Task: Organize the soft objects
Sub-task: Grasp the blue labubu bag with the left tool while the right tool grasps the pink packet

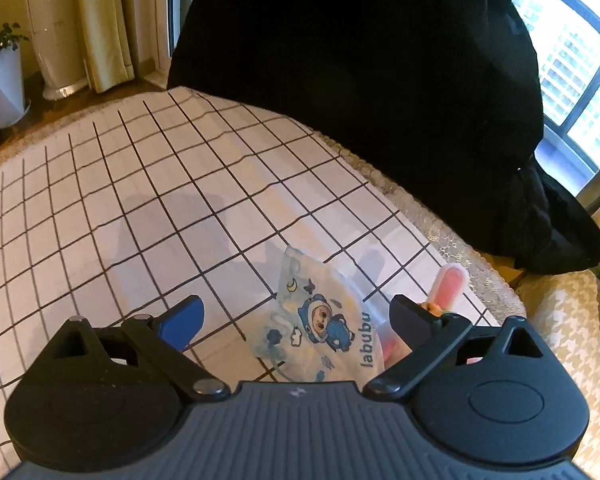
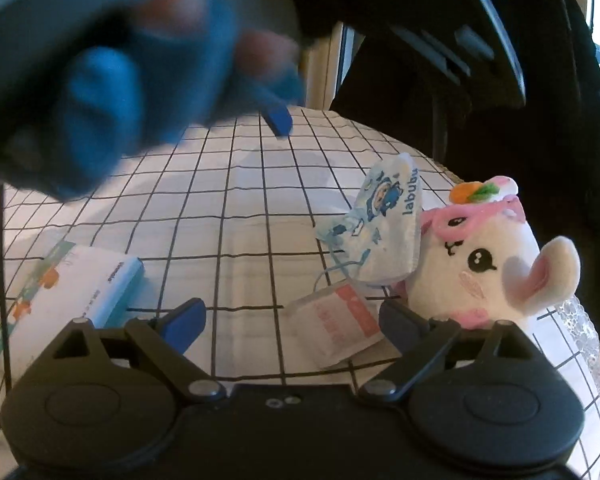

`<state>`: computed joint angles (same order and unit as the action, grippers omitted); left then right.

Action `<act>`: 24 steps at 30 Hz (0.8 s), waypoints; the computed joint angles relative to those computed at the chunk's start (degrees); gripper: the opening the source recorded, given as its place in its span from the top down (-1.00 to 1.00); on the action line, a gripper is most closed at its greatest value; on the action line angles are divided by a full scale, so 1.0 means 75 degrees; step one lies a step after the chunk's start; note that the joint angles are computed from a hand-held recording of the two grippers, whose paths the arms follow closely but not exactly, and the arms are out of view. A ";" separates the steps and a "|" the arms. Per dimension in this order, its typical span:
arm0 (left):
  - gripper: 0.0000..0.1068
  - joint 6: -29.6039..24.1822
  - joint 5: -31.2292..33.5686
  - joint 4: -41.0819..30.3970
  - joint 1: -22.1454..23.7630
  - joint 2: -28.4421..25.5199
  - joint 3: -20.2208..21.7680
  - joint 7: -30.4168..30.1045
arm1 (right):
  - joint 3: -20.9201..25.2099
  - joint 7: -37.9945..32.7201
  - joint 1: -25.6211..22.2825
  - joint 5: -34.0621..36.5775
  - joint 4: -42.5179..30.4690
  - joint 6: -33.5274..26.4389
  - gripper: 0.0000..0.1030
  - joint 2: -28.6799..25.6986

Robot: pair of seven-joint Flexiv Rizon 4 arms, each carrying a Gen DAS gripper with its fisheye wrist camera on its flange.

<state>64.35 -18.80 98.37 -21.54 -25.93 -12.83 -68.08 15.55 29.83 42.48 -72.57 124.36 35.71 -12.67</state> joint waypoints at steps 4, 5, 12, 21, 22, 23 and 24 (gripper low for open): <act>-0.85 -0.0212 0.0198 -0.0287 -0.0090 -0.0229 0.0106 -0.0132 | -0.0028 0.0225 0.0058 0.0012 -0.0082 -0.0087 -0.79 -0.0139; -0.84 -0.0333 0.0182 -0.0357 -0.0071 -0.0279 0.0098 -0.0155 | -0.0030 0.0231 0.0068 0.0047 -0.0098 -0.0102 -0.79 -0.0160; -0.25 -0.0879 0.0548 -0.0766 -0.0165 -0.0520 0.0313 -0.0416 | -0.0053 0.0010 0.0142 0.0275 -0.0177 -0.0258 -0.71 -0.0258; 0.45 -0.0951 0.0571 -0.0650 -0.0044 -0.0523 0.0283 -0.0374 | 0.0029 0.0297 0.0193 0.0480 -0.0055 -0.0522 -0.17 -0.0050; 0.52 -0.0859 0.0551 -0.0570 -0.0015 -0.0483 0.0255 -0.0306 | 0.0057 0.0322 0.0189 0.0535 -0.0002 -0.0589 -0.03 0.0021; 0.56 -0.0778 0.0516 -0.0487 0.0020 -0.0441 0.0224 -0.0233 | 0.0077 0.0352 0.0190 0.0571 0.0019 -0.0651 0.04 0.0048; 0.61 -0.0729 0.0490 -0.0428 0.0041 -0.0405 0.0213 -0.0197 | 0.0102 0.0368 0.0192 0.0632 0.0036 -0.0719 0.15 0.0076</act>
